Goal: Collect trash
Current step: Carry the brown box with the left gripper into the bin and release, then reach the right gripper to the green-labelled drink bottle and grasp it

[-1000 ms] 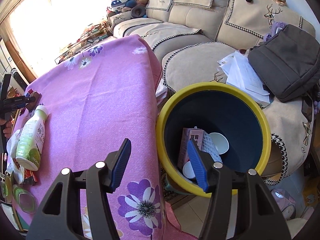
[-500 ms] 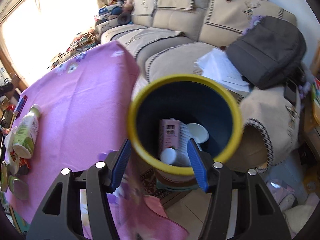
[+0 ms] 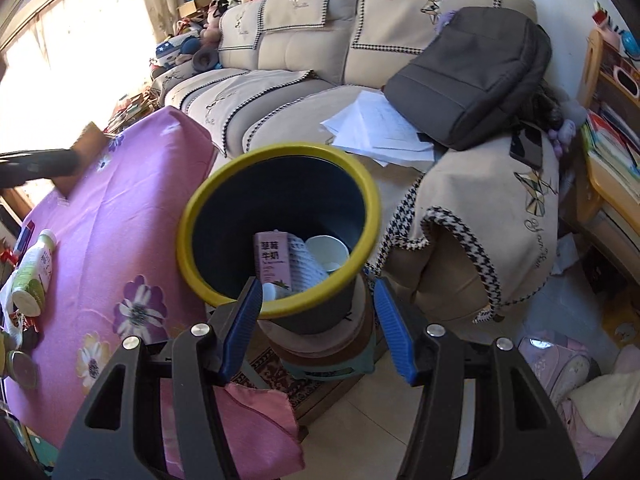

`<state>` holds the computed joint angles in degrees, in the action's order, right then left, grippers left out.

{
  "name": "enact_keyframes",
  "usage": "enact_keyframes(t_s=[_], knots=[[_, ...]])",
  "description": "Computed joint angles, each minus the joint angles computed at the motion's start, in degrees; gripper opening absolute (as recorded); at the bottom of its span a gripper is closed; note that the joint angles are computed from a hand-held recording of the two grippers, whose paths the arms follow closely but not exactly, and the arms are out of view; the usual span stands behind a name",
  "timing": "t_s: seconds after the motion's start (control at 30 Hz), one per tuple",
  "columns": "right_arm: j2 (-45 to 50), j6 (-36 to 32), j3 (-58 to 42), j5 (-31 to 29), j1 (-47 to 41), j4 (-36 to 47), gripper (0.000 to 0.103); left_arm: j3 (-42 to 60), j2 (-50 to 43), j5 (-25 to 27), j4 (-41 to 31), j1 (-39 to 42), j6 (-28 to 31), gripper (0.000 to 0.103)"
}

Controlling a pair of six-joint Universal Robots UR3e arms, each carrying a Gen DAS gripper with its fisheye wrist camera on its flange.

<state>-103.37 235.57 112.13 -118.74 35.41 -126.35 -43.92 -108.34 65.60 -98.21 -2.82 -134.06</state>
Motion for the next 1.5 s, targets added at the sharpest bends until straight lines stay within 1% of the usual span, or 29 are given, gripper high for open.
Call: enact_keyframes(t_s=[0.03,0.13,0.2,0.27,0.43,0.5,0.53,0.57,0.67,0.73,0.8,0.87,0.93,1.03,1.1,1.13,1.2,1.27,1.33,1.43,1.5], knots=[[-0.77,0.11,0.71,0.03,-0.22,0.14,0.055,-0.42,-1.13,1.13,1.47,-1.94,-1.25,0.058],[-3.55,-0.02,3.61,0.63,-1.46,-0.49,0.056,2.33,-6.42,4.06,2.88,-7.46,-5.24,0.058],[-5.23,0.02,5.31,1.02,-2.19,-0.6,0.056,6.22,-11.18,6.27,2.98,-11.13,-7.64,0.058],[-6.23,0.35,6.35,1.2,-2.47,-0.54,0.056,6.05,-13.27,7.75,5.23,-13.25,-9.6,0.058],[-6.91,1.4,7.15,1.51,-2.53,-0.04,0.056,9.84,-19.34,10.58,6.99,-16.59,-13.53,0.06],[-6.8,1.58,7.04,1.62,-2.49,0.11,0.058,9.33,-20.09,11.92,8.76,-17.18,-14.44,0.073],[-6.71,1.61,7.0,1.52,-2.32,0.09,0.058,6.68,-18.84,12.19,11.09,-17.02,-14.91,0.081],[-6.43,1.6,6.76,1.46,-2.07,0.06,0.059,5.56,-18.31,12.09,12.39,-16.82,-15.28,0.081],[-5.4,1.46,5.9,1.21,-1.46,-0.01,0.059,5.61,-15.79,9.66,9.54,-14.69,-13.78,0.081],[-4.6,1.54,5.16,0.97,-0.93,-0.17,0.059,5.92,-12.56,6.25,6.06,-11.91,-12.42,0.081],[-3.32,1.32,4.04,0.9,-0.49,-0.31,0.059,4.28,-8.09,3.1,4.34,-8.97,-10.0,0.081],[-1.45,0.9,2.47,0.81,0.17,-0.89,0.059,-0.88,-0.04,-1.26,4.29,-3.63,-6.28,0.083],[0.45,0.29,0.73,0.81,0.69,-1.34,0.059,-2.88,5.94,-5.95,0.86,2.74,-2.61,0.086],[4.3,-0.83,-3.03,0.76,1.92,-1.98,0.059,-3.07,12.69,-11.91,-6.53,13.6,3.5,0.088],[7.92,-2.1,-6.65,0.88,3.12,-2.4,0.058,-1.75,16.03,-15.82,-14.09,22.74,9.55,0.089],[9.67,-2.57,-8.56,0.93,3.72,-2.41,0.058,-0.81,17.02,-17.29,-17.33,26.57,12.06,0.089],[14.13,-4.18,-13.26,1.41,4.91,-2.93,0.059,1.99,18.75,-20.83,-26.61,37.07,19.86,0.09],[18.4,-5.9,-17.99,2.2,5.81,-3.29,0.059,7.45,17.7,-22.97,-36.46,45.83,26.97,0.09],[23.42,-7.96,-24.03,3.42,6.7,-3.43,0.058,10.6,16.99,-24.92,-44.14,55.76,33.55,0.091],[31.96,-11.18,-36.07,4.96,8.33,-1.72,0.058,9.79,16.82,-25.83,-47.63,66.75,39.97,0.092],[38.19,-13.68,-46.22,6.66,9.18,0.57,0.058,9.01,15.54,-25.39,-47.9,72.48,42.03,0.092]])
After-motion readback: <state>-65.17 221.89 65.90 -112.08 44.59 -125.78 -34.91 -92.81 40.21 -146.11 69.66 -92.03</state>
